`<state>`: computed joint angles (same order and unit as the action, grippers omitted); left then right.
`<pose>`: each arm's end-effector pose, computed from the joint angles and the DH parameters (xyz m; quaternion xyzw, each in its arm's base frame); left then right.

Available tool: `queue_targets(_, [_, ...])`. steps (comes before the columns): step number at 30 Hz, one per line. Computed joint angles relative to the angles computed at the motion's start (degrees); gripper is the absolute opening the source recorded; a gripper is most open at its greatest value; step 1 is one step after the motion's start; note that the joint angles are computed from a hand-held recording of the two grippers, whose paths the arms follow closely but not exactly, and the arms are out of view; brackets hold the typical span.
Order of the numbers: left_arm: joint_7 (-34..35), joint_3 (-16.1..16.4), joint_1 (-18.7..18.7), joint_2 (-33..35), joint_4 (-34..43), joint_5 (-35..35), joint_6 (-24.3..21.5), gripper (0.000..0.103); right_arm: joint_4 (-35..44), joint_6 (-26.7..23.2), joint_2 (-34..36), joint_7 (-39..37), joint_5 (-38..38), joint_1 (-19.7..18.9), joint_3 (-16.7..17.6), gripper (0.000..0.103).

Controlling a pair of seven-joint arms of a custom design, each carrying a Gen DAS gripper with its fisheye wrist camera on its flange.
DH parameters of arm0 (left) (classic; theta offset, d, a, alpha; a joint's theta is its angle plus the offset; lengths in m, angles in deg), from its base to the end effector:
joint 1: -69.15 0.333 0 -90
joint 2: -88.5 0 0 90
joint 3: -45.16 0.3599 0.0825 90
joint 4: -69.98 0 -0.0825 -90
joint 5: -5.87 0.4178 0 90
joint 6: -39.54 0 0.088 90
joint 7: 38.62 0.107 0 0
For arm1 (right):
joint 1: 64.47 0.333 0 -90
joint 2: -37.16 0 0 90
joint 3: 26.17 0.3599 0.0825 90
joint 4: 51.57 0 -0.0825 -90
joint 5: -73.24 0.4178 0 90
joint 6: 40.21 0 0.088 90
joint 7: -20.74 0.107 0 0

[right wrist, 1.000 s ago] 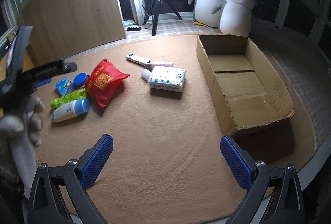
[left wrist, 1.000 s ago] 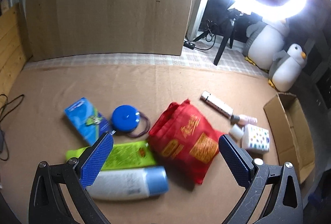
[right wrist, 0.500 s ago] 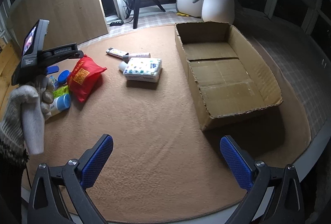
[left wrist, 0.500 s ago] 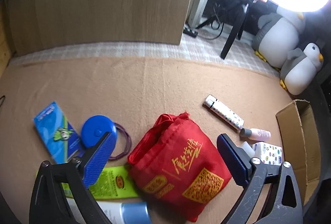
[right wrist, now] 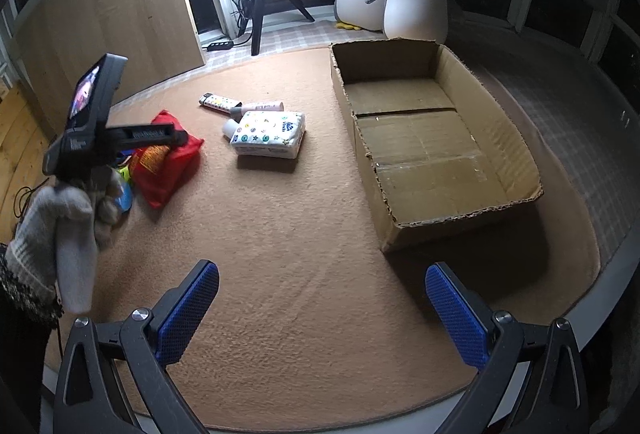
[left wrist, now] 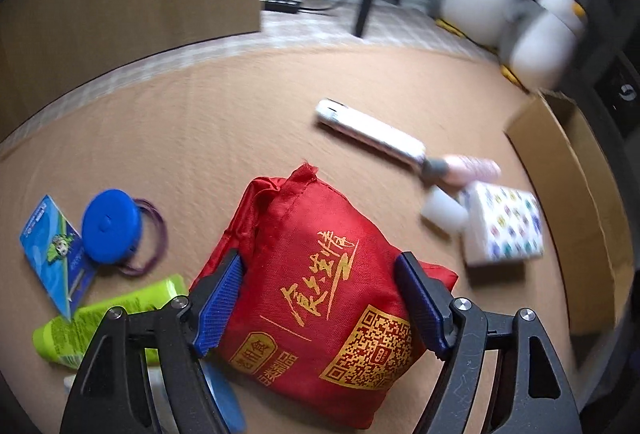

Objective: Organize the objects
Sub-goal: 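Move the left tool to the red drawstring bag and close on it, then lift the red bag with the left tool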

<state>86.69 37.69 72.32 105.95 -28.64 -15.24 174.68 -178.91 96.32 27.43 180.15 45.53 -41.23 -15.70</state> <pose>0.7147 -0.0488 0.4723 -0.5130 0.8261 -0.2257 0.0589 0.4561 0.3036 0.5080 -0.5656 0.7833 -0.1866 0.1782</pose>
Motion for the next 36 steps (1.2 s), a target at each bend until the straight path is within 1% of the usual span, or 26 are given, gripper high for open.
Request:
queue_targets(4, [4.67, -0.82, 0.98, -3.61, -4.76, -3.20, -1.11, 0.079, 0.24, 0.51, 0.24, -0.30, -0.04, 0.09, 0.03, 0.102])
queue_targets(9, [11.48, -0.51, 1.21, -9.68, -12.40, -7.67, -2.40, 0.079, -0.07, 1.86, 0.22, -0.61, 0.46, 0.01, -0.24, 0.102])
queue_targets(11, [13.67, 0.01, 1.00, -11.90, -14.93, -9.12, -3.16, 0.079, -0.25, 2.46, 0.16, -0.75, 0.61, -0.11, -0.34, 0.102])
queue_targets(16, [20.01, 1.60, 0.58, -17.06, -20.06, -12.71, -7.21, 0.079, -0.43, 4.80, 0.78, -3.34, 2.16, -0.22, -0.92, 0.102])
queue_targets(18, [20.99, 2.28, 0.39, -19.63, -22.28, -13.38, -6.89, 0.080, -0.34, 6.06, 1.41, -5.47, 3.85, -0.16, -1.37, 0.102])
queue_targets(21, [21.09, 3.65, 0.44, -23.62, -25.31, -15.17, -4.03, 0.081, 0.21, 9.06, 2.92, -11.38, 8.35, 0.14, -2.41, 0.102])
queue_targets(23, [20.16, 4.85, 0.77, -25.06, -26.08, -16.20, -4.17, 0.086, 1.40, 10.20, 4.56, -17.02, 12.13, 0.38, -3.03, 0.102])
queue_targets(24, [19.20, 5.55, 1.15, -25.47, -26.17, -16.57, -5.19, 0.089, 2.06, 10.37, 5.34, -19.00, 13.37, 0.34, -3.14, 0.102])
queue_targets(27, [15.68, 6.64, 2.37, -23.57, -24.35, -15.96, -8.91, 0.089, 3.77, 11.61, 7.78, -26.15, 19.01, 0.21, -3.51, 0.102])
queue_targets(30, [13.09, 7.44, 3.77, -22.15, -23.44, -16.52, -14.37, 0.089, 6.05, 11.76, 10.69, -38.30, 30.90, -0.04, -3.55, 0.102])
queue_targets(31, [12.64, 7.44, 4.15, -22.08, -23.59, -16.57, -15.00, 0.089, 7.09, 11.05, 11.77, -42.16, 34.27, -0.26, -3.31, 0.102])
queue_targets(34, [11.57, 7.28, 4.79, -21.73, -24.10, -17.47, -16.12, 0.089, 10.39, 8.67, 14.93, -48.08, 37.79, -0.75, -2.45, 0.102])
queue_targets(36, [10.88, 7.11, 4.97, -20.97, -24.10, -18.50, -17.02, 0.089, 12.28, 7.08, 16.74, -49.51, 38.15, -1.02, -2.08, 0.102])
